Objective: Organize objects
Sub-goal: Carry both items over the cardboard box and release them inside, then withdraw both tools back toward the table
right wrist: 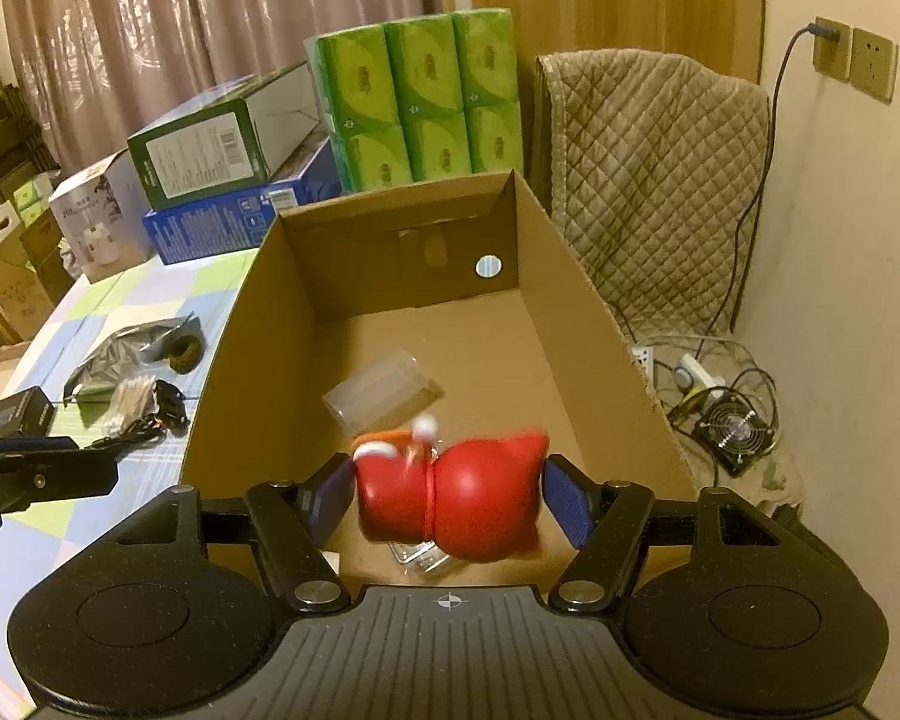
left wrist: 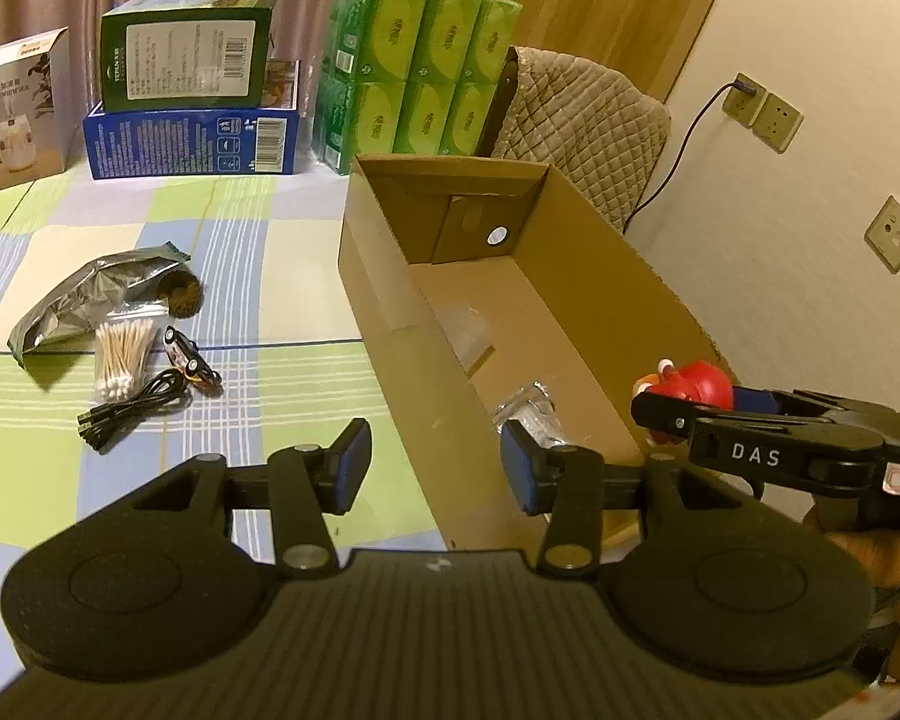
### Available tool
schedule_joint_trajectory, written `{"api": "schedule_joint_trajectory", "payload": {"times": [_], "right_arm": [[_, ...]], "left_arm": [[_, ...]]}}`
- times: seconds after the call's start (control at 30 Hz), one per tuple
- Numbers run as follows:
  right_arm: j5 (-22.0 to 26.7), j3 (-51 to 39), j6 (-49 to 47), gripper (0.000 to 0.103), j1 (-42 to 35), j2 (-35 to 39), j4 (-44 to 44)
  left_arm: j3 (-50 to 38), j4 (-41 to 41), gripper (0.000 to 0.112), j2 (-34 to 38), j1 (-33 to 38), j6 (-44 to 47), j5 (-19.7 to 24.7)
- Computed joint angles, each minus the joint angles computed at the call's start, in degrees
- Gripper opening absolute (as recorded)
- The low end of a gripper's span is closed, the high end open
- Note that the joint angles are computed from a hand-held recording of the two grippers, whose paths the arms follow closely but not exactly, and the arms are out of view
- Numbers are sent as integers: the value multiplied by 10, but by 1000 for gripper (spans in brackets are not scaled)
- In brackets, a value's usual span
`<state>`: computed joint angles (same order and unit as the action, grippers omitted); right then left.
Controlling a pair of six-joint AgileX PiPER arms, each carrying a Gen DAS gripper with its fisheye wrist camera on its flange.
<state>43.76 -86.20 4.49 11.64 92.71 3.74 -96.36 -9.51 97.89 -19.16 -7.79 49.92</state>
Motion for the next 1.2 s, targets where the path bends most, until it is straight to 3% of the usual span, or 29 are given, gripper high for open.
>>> {"api": "schedule_joint_trajectory", "payload": {"times": [0.13, 0.53, 1.07, 1.2], "right_arm": [[-18, 12, 3, 69, -3, -15, 3], [6, 5, 42, 70, 33, -62, -26], [46, 28, 169, 71, 173, -125, -118], [49, 27, 200, 71, 212, -127, -142]], "left_arm": [[11, -4, 47, -5, 5, 1, -3], [59, 2, 51, -62, 19, -7, -10], [146, 9, 64, -192, 69, -1, 9], [177, 3, 72, -231, 97, 16, 15]]}}
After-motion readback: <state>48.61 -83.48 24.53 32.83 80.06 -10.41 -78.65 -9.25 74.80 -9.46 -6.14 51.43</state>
